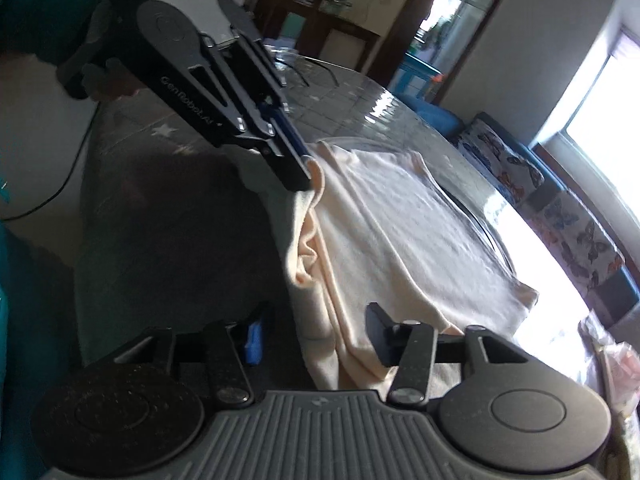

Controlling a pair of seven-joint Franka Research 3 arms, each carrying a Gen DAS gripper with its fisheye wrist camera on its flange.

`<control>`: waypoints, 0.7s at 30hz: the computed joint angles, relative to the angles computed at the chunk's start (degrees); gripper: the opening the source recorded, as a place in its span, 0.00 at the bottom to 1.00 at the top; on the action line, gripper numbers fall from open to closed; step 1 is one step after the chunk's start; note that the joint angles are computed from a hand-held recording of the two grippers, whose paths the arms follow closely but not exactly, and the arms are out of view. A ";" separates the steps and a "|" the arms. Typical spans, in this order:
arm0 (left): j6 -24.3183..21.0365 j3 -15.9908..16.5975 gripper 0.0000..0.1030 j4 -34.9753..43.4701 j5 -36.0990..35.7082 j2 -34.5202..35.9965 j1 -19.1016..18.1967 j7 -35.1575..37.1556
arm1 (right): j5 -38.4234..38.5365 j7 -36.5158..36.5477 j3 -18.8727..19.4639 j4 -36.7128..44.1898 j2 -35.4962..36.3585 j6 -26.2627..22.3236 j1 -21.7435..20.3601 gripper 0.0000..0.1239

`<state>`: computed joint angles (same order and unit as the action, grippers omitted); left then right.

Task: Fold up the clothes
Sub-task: 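Grasp the sweatshirt side edge with the right gripper and lift it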

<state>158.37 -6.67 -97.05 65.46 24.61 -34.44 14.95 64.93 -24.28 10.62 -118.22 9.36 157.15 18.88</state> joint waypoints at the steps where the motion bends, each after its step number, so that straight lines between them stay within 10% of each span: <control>1: 0.39 -0.22 0.13 0.06 -0.75 0.16 0.43 0.49 | -0.23 1.14 -0.09 0.63 0.52 -0.23 0.02 0.32; 8: 3.04 1.23 0.27 -2.19 1.98 -1.64 -0.02 -1.86 | -10.17 20.92 -1.59 6.80 3.81 -8.17 -1.27 0.12; 21: -3.24 -2.59 0.52 -6.95 7.01 -4.40 0.58 -0.27 | -16.26 35.30 -1.48 11.21 5.47 -14.89 -3.05 0.12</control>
